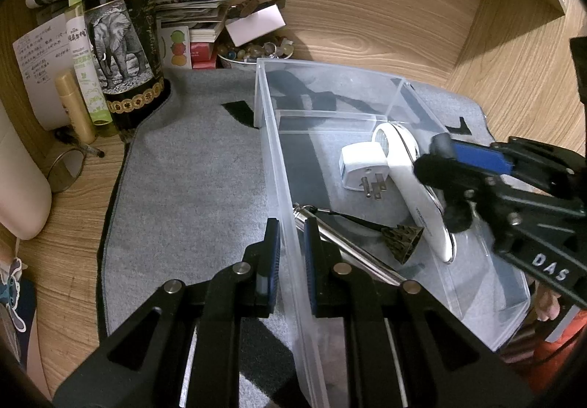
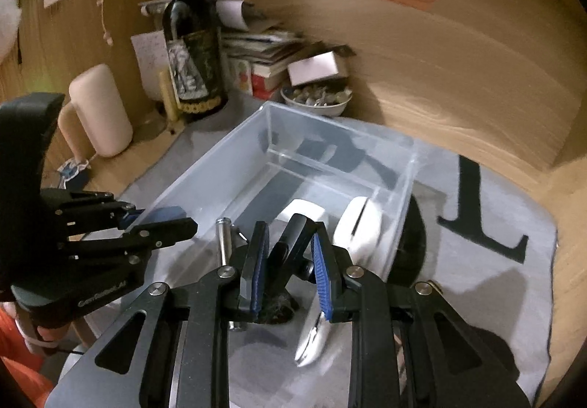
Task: Organize rigid objects
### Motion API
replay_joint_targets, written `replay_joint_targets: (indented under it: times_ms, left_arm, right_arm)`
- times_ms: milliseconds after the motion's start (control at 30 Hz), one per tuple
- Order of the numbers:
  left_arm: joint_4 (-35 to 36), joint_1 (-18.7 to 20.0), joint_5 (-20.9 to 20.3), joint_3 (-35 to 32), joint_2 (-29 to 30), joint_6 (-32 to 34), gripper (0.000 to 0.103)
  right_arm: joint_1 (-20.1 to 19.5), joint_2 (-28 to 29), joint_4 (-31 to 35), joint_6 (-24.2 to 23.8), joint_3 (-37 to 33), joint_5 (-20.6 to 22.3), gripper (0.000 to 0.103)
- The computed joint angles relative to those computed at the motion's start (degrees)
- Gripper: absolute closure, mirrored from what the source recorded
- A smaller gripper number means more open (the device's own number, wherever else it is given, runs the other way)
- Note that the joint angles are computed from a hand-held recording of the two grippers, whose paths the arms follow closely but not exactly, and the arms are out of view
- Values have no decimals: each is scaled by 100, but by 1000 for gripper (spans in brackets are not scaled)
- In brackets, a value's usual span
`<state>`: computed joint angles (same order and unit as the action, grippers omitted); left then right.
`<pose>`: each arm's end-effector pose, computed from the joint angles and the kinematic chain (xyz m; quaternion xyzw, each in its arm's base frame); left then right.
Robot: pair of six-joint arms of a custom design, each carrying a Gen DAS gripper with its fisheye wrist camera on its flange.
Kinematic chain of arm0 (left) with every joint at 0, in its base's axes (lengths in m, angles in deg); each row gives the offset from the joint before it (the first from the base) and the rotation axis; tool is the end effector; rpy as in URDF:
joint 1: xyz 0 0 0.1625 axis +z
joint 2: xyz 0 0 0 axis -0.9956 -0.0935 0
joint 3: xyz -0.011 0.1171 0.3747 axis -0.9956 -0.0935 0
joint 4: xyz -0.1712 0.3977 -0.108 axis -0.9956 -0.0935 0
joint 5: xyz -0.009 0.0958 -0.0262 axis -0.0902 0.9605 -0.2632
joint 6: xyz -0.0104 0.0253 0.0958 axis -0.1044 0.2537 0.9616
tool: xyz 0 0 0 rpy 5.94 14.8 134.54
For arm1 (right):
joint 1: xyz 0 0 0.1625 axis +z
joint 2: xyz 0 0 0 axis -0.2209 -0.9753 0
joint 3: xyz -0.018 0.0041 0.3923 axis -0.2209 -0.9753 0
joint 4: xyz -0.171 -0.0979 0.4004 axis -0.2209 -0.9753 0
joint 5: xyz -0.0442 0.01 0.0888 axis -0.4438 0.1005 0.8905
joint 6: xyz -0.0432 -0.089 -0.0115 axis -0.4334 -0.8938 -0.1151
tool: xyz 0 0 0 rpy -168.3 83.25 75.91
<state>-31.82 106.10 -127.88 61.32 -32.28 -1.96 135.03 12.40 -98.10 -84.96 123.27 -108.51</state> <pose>-0.1942 -0.2985 0.1605 0.1572 0.8972 -0.3038 0.2793 0.2822 -0.2996 0.1213 0.3755 -0.8586 0.2330 0.2598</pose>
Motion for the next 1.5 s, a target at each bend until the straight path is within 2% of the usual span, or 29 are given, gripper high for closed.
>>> replay_joint_targets:
  times_ms: [133, 333, 567, 767, 900, 1133, 1367, 1500]
  left_arm:
    - [16, -14, -12, 5, -15, -25, 91]
    - [-28, -3, -17, -20, 46, -9, 91]
    - [-33, 2, -16, -21, 46, -5, 91]
    - [-32, 3, -16, -23, 46, -4, 91]
    - [-28, 5, -16, -23, 40, 0, 91]
    - [-31, 5, -20, -22, 39, 3, 91]
    - [-56, 27, -27, -25, 40, 24, 91]
    - [-35, 30, -16, -29, 41, 37, 91]
  right_arm:
    - [20, 59, 135, -9, -54, -22, 81]
    - [-15, -53, 49, 46, -21, -23, 73]
    - [-46, -518, -87, 150, 101, -97, 73]
    - [-143, -937, -178, 196, 195, -432, 72]
    - [-305, -1229, -230, 255, 319, -673, 72]
    - [-743, -1551, 101, 466, 598, -874, 72]
    - [-1107, -1688, 617, 678, 906, -746, 72]
    - [-1187, -1619, 698, 632, 1011, -753, 72]
